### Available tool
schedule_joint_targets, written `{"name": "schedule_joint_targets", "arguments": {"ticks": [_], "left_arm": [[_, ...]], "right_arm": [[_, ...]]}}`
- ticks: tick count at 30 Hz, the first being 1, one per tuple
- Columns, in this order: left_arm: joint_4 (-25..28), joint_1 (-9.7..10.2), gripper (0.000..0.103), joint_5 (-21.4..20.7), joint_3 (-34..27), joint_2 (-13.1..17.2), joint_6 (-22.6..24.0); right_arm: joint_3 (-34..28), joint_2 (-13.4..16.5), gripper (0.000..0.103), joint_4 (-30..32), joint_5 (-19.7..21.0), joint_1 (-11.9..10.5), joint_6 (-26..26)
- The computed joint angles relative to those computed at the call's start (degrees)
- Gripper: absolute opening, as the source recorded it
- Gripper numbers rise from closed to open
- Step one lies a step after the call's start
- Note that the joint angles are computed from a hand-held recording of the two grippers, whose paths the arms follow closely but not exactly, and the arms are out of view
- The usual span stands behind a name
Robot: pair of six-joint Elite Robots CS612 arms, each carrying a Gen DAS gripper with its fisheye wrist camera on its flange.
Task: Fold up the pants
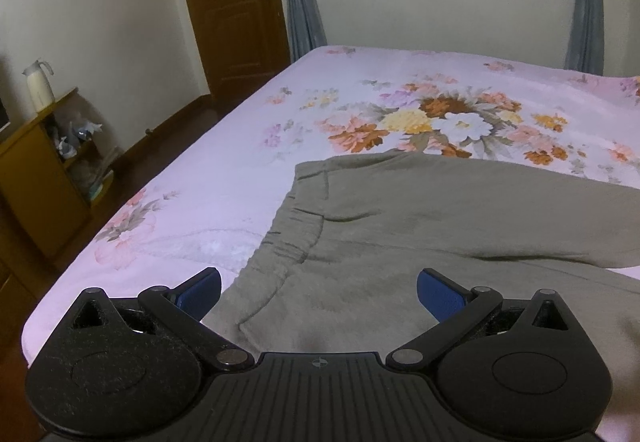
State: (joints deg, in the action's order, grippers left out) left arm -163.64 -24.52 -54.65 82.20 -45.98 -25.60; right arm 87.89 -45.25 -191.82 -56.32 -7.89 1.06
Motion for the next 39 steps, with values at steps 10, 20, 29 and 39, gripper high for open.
{"name": "schedule_joint_targets", "arguments": {"ticks": [10,20,29,39], "left_arm": [[1.29,2.76,0.103,-3.49,-6.83,4.73,2.28],[6.04,5.74,0.103,-5.48,-16.35,10.85,1.92],[10.94,8.14,0.103,-7.92,-26.97,17.54,1.87],[16.05,10.70,0.103,-13.02,-38.18,24.65,1.30]], "right_arm": [[-7.35,4.44,0.102,4.81,-0.54,1.38,-3.90],[-16.25,9.42,0.099,11.20,-0.58,2.85,-10.19],[-27.66,15.59,0.098,20.02,-0.94,4.00,-15.09],[-50.13,27.11,0.098,37.27,-2.74,5.55,-22.48]]}}
